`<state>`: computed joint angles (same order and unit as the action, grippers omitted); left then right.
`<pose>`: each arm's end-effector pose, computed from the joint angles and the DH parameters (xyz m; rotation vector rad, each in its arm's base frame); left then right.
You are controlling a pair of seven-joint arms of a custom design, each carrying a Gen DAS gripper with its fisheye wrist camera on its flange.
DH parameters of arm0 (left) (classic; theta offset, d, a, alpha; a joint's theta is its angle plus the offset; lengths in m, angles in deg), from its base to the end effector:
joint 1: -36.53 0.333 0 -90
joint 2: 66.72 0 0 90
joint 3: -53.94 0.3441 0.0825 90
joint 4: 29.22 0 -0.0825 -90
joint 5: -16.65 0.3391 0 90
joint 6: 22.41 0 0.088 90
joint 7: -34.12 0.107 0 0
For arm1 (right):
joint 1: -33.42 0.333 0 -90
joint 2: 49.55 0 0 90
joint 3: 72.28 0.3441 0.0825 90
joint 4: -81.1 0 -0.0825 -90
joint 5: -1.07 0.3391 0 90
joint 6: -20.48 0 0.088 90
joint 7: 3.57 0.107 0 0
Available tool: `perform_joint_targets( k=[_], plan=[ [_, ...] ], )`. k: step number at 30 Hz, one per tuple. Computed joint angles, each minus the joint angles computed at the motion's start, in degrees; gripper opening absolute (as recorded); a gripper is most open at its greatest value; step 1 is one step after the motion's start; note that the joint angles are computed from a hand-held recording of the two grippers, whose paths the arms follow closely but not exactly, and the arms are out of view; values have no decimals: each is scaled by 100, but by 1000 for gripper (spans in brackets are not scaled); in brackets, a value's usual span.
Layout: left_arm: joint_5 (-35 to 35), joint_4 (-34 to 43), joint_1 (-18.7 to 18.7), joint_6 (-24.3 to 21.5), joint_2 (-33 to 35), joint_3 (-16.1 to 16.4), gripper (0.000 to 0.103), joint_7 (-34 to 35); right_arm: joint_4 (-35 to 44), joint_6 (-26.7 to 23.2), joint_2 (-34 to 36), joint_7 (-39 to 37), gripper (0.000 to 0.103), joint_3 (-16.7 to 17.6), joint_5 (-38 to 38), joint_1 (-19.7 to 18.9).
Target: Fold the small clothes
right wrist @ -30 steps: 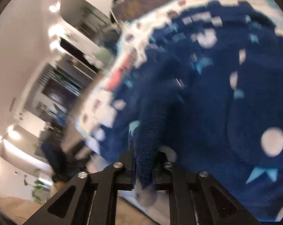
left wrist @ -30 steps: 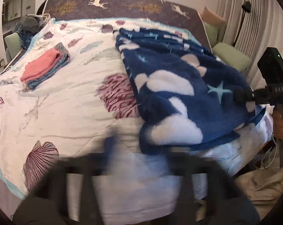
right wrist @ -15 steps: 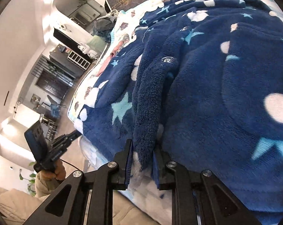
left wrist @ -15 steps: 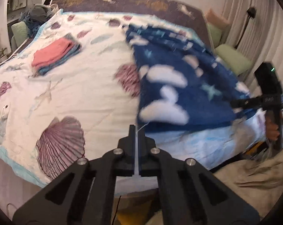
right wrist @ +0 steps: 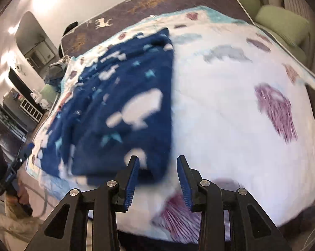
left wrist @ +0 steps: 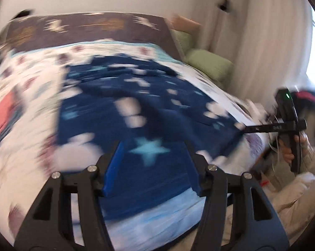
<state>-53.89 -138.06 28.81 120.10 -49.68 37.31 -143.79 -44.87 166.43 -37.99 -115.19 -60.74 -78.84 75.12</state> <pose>0.5683 -0.2349 0.4326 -0.6792 2.6661 -1.4325 0.3121 0.4338 0.3616 -1.0132 2.1383 -0.3298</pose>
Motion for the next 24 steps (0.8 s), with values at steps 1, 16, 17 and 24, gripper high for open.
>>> perform_joint_targets(
  k=[1,16,17,24],
  plan=[
    [163,25,-113,38,39,-41,58,10,102,-34,104,-56,40,18,23,28],
    [1560,149,-819,482,354,-302,58,-731,1258,-2311,885,-3381,5,-187,1149,842],
    [1641,173,-830,456,379,-286,58,-831,928,-1968,676,-3066,5,-160,1007,783],
    [1862,282,-651,52,390,-253,58,-1281,111,-1045,219,-1944,10,19,451,552]
  ],
)
